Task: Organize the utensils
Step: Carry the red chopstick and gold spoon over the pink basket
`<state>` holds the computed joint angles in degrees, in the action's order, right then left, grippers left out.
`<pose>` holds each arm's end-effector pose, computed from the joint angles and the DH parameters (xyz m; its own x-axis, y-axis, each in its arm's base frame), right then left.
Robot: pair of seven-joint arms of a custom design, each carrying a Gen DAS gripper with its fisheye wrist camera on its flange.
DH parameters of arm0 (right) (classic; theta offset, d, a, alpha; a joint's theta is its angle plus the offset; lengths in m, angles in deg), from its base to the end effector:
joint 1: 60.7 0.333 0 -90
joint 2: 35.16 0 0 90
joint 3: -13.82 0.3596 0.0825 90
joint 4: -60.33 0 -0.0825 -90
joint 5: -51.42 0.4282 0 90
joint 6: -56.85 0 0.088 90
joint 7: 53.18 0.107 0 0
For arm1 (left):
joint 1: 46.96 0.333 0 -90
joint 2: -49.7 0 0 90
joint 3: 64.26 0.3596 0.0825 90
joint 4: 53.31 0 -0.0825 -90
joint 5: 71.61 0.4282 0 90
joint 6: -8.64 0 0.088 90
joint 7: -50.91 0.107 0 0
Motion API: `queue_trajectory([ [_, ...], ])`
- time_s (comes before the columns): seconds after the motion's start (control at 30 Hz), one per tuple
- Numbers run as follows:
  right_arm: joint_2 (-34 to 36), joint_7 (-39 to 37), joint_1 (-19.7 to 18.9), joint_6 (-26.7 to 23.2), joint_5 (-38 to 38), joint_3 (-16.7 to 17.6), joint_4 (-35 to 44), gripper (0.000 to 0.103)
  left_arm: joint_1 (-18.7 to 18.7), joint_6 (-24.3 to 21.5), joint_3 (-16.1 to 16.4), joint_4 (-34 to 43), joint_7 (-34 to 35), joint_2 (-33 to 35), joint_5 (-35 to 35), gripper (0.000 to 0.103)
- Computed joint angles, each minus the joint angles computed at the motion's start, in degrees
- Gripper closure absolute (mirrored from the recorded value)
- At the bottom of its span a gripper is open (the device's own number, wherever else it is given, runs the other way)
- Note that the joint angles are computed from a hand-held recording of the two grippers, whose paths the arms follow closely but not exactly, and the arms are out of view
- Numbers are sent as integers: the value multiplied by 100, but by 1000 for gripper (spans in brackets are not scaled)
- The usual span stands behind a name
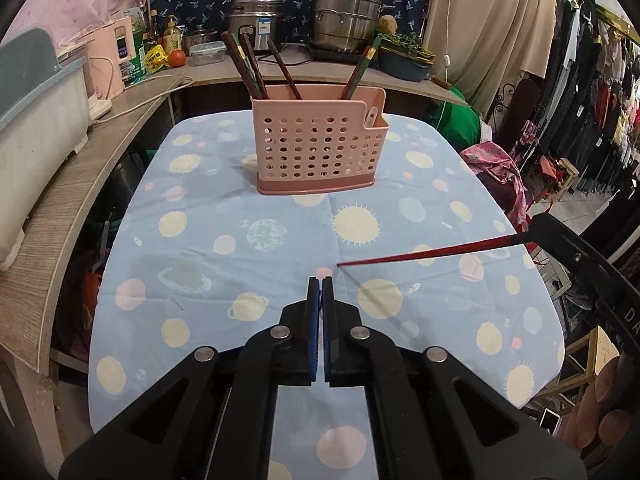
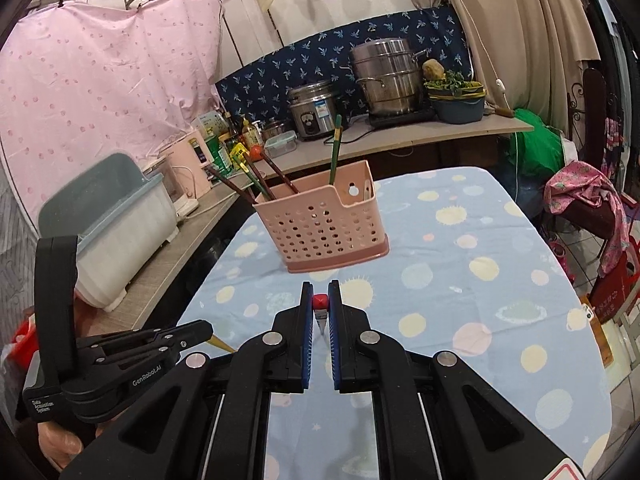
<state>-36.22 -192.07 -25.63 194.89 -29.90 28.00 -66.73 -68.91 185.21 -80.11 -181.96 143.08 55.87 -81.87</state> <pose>0.3843 0.4374 0.4267 -0.2026 -0.9336 -0.2956 -0.4751 0.3577 -0.8040 0.4995 -0.3647 0.4182 -0.5266 -0.8400 0.1309 -0.6803 0.3240 -0.6575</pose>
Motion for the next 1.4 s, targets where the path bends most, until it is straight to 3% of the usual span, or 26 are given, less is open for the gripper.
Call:
queue_trajectory([
  [0.5,-21,-458,-409,201,-527,-237,608,96,31,-358,204,1321,-19,396,360,102],
  [0.63,-18,-406,-548,225,-821,-314,849,96,-298,-392,658,1822,-591,630,1069,102],
  [0.9,281,-449,-802,207,-1278,-515,1663,96,-493,-689,989,3046,-1039,1249,1683,102],
  [1.03,580,-562,-838,248,-1290,-643,2066,96,-620,-972,1160,3704,-1252,1670,1947,102],
  [1.4,1409,-1131,-740,695,-696,-1052,2628,96,-634,-1561,1133,4621,-1279,2502,2039,102],
])
